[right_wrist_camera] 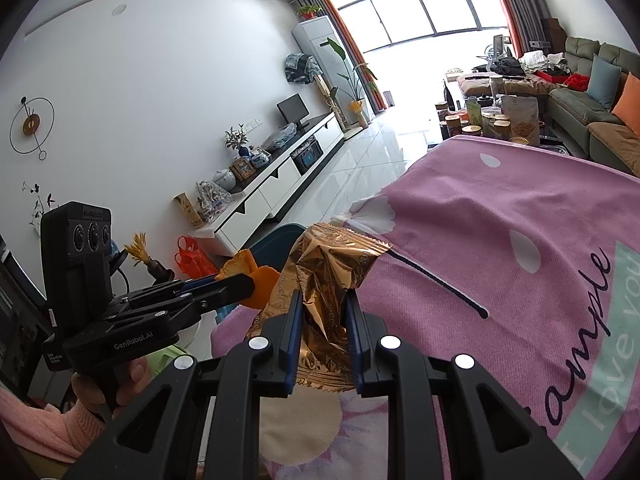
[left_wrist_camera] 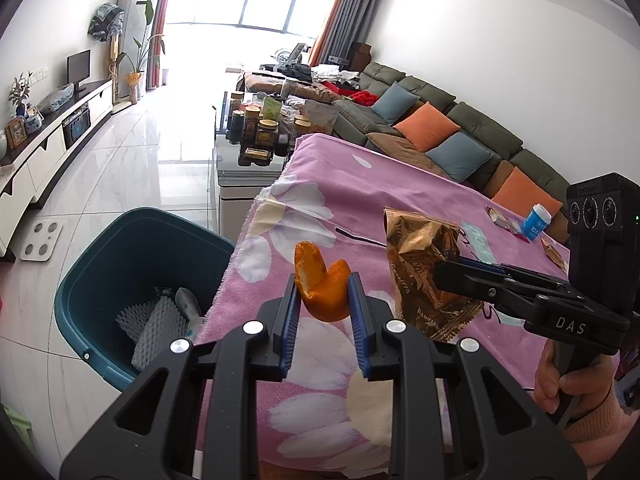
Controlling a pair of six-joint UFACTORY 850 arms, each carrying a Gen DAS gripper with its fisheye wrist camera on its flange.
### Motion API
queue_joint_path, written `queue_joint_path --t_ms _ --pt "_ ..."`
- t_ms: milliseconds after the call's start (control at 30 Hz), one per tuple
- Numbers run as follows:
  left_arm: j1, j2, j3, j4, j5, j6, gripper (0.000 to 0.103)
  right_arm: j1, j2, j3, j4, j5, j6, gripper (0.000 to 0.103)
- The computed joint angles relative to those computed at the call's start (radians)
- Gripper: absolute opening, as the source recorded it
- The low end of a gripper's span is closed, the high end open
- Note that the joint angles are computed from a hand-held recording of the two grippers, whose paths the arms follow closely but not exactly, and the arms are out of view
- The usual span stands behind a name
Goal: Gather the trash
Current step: 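Carry the orange peel and gold foil wrapper from the bedspread to the teal bin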
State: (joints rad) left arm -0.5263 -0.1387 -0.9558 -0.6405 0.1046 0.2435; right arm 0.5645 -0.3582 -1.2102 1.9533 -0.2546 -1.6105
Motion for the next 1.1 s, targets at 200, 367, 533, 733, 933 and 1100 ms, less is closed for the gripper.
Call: queue_joint_path --t_ms 200,367,533,733,933,1100 --pt "0.005 0.006 0.004 -0.057 0.006 0.057 0.024 0.003 -0.011 -0.012 -0.013 -0.004 0.006 0.019" --pt "0.01 0.011 0.009 -0.087 0.009 0.088 0.024 0.007 -0.02 -0.026 -0.035 -0.004 0.022 0.019" --pt "0.012 0.016 0.012 -0.164 0.014 0.162 0.024 0.012 -0.031 -0.042 -0.062 -0.005 0.046 0.019" --pt "0.018 0.02 0.018 -0.21 0.021 0.204 0.024 0.017 -0.039 -0.055 -0.088 -0.007 0.067 0.019" --pt "0.027 0.023 0.022 -0.223 0.027 0.215 0.024 0.022 -0.052 -0.076 -0.144 -0.014 0.12 0.019" --pt "0.032 0.025 0.024 -0.274 0.03 0.265 0.024 0.026 -0.064 -0.093 -0.181 -0.02 0.157 0.019"
